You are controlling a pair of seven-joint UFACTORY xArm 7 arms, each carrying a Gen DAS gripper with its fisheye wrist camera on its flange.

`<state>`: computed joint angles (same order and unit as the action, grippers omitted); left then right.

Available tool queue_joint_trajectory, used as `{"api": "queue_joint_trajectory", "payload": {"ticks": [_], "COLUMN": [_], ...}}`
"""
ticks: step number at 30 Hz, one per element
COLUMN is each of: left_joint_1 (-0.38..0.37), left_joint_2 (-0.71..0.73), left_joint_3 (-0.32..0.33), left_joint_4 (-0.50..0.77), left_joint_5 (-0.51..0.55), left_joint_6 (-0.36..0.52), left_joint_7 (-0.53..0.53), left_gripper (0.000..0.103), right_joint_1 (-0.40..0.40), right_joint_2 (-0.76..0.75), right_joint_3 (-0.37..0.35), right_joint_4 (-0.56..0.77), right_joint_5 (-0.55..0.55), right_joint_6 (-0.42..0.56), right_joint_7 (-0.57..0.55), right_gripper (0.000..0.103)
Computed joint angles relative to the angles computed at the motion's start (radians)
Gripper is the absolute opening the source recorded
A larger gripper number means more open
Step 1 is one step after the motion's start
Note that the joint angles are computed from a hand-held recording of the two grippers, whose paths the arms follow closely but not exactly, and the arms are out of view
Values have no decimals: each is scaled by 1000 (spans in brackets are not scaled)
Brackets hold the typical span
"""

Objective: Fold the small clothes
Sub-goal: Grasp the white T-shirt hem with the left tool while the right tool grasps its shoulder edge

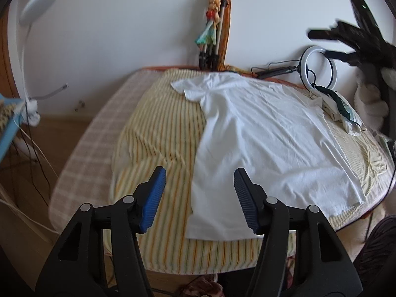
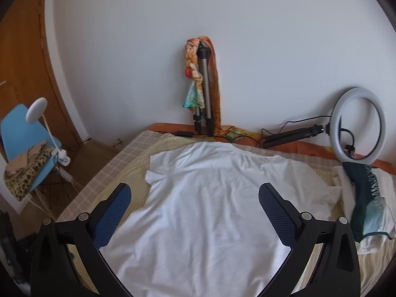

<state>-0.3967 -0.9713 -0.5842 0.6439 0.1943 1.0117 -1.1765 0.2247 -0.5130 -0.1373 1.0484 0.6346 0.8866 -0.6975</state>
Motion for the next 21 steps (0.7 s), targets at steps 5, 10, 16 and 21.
{"api": "queue_joint_trajectory", "payload": {"ticks": [5, 10, 16, 21], "left_joint_1": [-56, -107, -134, -135], "left_joint_2": [-2, -7, -12, -22], "left_joint_3": [15, 35, 43, 42], "left_joint_4": [-91, -172, -214, -231], "left_joint_5": [-51, -81, -76, -52], "left_joint_6": [-68, -136, -177, -193], "left_joint_7": [-30, -63, -84, -98], "left_gripper": [53, 48, 43, 27], "right_joint_1": [43, 62, 85, 108], "right_joint_2": [128, 260, 438, 586], "right_joint_3": [58, 144, 240, 302], "right_joint_4": [75, 149, 251, 331], "right_joint_5": [55, 54, -20, -128], "right_joint_6": [-1, -33, -76, -118], "right_joint_7": [57, 106, 175, 237], "right_gripper": [93, 83, 76, 66]}}
